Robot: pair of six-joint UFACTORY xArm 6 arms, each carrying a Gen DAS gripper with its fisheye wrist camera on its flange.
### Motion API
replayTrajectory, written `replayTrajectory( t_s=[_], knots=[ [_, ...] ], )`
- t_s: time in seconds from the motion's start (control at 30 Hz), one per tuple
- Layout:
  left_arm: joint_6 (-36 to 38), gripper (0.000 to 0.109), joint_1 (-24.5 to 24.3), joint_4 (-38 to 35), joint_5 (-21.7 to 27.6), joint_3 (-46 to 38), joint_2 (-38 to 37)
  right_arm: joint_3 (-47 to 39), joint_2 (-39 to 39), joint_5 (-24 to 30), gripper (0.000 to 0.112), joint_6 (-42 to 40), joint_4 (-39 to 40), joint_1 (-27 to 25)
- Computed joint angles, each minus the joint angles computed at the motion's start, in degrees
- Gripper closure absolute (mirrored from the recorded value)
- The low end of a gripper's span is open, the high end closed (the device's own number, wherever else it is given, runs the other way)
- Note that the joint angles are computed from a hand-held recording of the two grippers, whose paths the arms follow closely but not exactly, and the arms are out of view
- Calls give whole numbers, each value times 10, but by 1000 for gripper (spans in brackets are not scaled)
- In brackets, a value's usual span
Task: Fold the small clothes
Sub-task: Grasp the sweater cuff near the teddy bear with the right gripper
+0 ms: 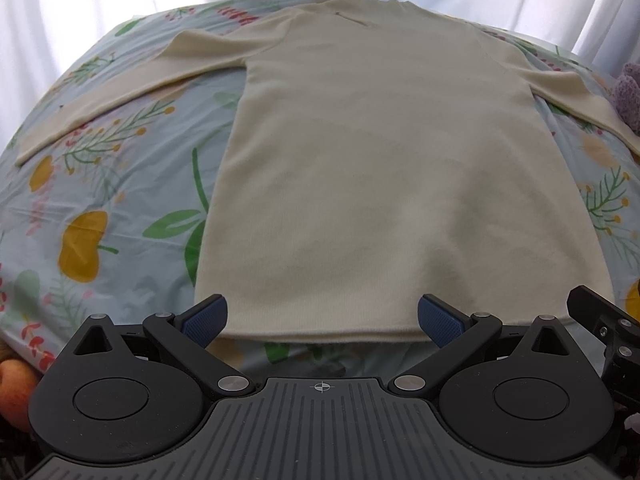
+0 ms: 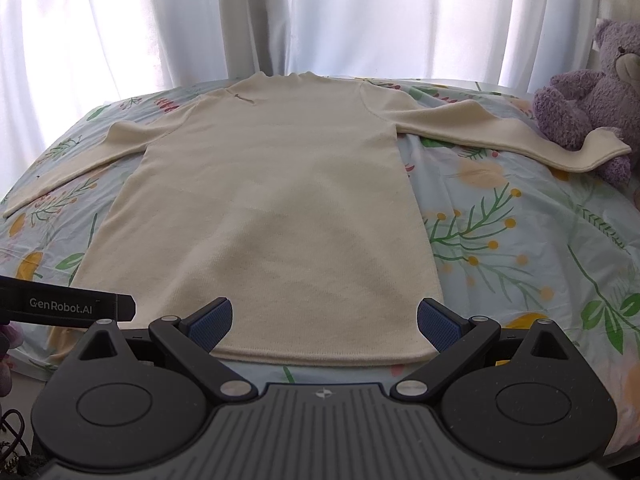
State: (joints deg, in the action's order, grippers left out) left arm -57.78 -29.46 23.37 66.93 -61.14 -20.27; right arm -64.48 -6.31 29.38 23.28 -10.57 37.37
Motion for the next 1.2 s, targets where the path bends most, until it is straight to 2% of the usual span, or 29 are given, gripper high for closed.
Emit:
replayTrajectory(
  t_s=[0.1, 0.23, 0.33, 0.4, 0.57, 0.63, 0.67, 0.7, 0.77, 0.87, 0.93, 1.0, 1.1, 1.13, 1.2],
  knots=[
    [10, 6, 4, -6, -4, -1, 4, 6, 1, -15, 13, -13, 25, -4],
    [24, 6, 13, -15, -13, -6, 13, 24, -1, -60, 13, -12, 40, -15],
    [39, 6, 25, -25, -25, -11, 22, 27, 8, -91, 13, -46, 105, -27],
    [52, 6, 38, -34, -37, -15, 30, 17, 24, -106, 13, -23, 108, -44],
    [80, 6, 83, -49, -72, -36, 63, -39, 94, -168, 13, 180, -29, -127],
    [86, 6, 101, -44, -74, -55, 87, -87, 142, -188, 17, 245, -56, -172],
    [90, 6, 110, -40, -74, -65, 99, -116, 167, -185, 28, 265, -67, -189],
    [97, 6, 121, -40, -74, -79, 116, -156, 198, -170, 35, 302, -102, -206],
    [110, 6, 142, -45, -82, -97, 140, -251, 263, -110, 53, 372, -173, -232],
    [124, 6, 170, -58, -99, -116, 171, -383, 360, -43, 55, 431, -197, -262],
    [138, 6, 185, -68, -114, -126, 189, -477, 424, 21, 55, 467, -188, -276],
    [156, 6, 196, -78, -128, -136, 205, -540, 470, 48, 55, 505, -175, -290],
    [180, 6, 201, -79, -125, -160, 231, -600, 519, 41, 55, 544, -170, -301],
    [187, 6, 200, -73, -123, -167, 239, -628, 539, 46, 57, 548, -174, -302],
    [206, 6, 199, -74, -115, -183, 253, -714, 592, 83, 82, 506, -154, -300]
  ],
)
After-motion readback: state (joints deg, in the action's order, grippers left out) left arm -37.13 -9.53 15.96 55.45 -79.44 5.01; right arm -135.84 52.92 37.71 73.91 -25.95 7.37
